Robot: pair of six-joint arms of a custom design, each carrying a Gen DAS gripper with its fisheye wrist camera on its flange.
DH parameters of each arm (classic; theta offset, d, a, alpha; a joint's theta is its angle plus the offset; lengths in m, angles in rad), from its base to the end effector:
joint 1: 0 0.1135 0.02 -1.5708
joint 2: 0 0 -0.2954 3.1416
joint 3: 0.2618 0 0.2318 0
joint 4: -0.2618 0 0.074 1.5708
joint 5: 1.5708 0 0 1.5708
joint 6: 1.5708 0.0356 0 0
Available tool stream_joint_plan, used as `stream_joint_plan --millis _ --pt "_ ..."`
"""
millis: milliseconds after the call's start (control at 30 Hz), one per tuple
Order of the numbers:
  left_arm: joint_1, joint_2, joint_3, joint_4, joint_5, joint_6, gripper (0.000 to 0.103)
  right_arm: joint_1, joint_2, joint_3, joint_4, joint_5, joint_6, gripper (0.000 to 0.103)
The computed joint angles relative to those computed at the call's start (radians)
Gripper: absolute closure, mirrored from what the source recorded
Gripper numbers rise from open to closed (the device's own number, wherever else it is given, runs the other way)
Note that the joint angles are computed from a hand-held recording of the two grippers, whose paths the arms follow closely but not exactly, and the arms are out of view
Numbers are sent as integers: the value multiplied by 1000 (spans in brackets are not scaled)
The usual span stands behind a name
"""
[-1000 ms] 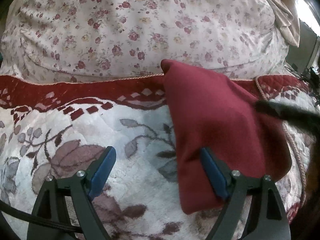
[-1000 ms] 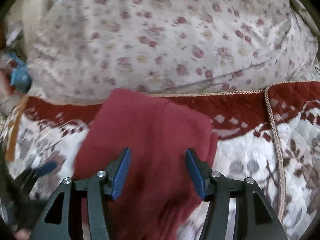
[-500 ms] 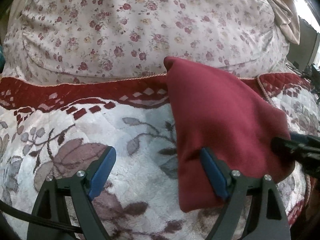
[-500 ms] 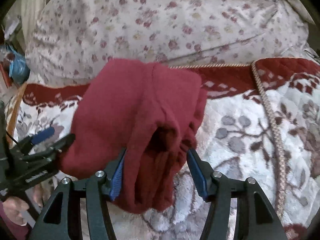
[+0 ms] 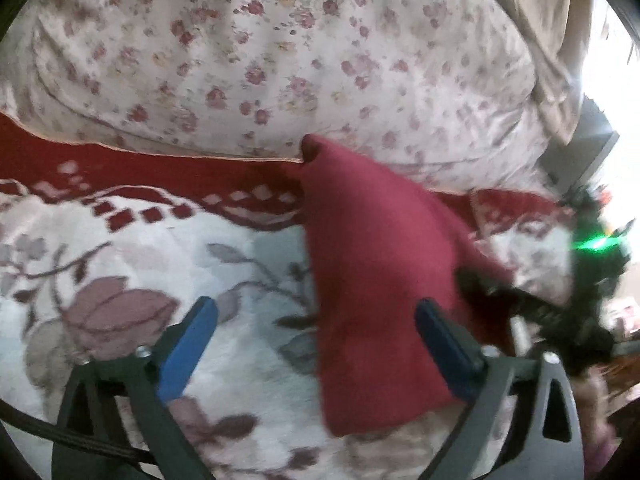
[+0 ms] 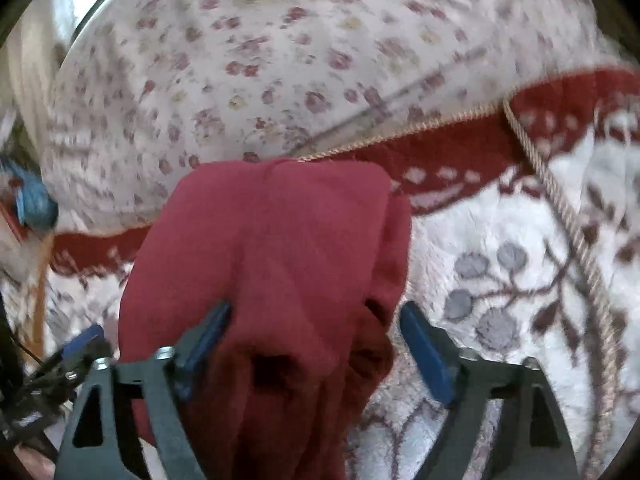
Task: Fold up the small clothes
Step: 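Lower the folded sweatshirt onto the blanket with the right gripper, then open the right gripper and release the folded sweatshirt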
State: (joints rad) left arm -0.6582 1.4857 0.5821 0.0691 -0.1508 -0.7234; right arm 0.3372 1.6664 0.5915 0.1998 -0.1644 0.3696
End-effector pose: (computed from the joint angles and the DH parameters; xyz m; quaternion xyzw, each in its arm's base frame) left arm 0.2041 -0.1511 0.1882 -0.0574 0.9290 -0.1745 0.3214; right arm 0.2599 0.0973 0.1554 -0.0128 0.9373 0.1900 0.2920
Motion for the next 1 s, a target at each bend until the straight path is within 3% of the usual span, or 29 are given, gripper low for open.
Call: stream_joint_plan --millis 67,200,333,400,467,567,667,867,1000 --pt "32 48 42 7 78 31 2 -52 44 6 21 -73 -23 4" --pt "69 177 149 -5 201 103 1 -123 149 39 92 -264 -41 3" --pt "106 314 213 -4 313 102 1 -123 204 71 136 -313 -51 1" --pt "114 329 203 28 345 91 11 -112 219 96 118 -322 -64 4" --pt "101 305 198 25 338 110 29 -106 222 117 96 -350 -59 18" --pt "71 259 206 -27 288 119 39 -86 179 133 31 -332 -81 33" --pt "68 176 167 -48 296 86 41 -78 121 130 -13 -337 -83 42" --pt "-22 -162 27 -200 212 6 41 -13 -65 72 -121 -390 -82 43" --pt "-220 -319 -64 -333 61 -193 41 97 -140 23 -169 -348 -65 39"
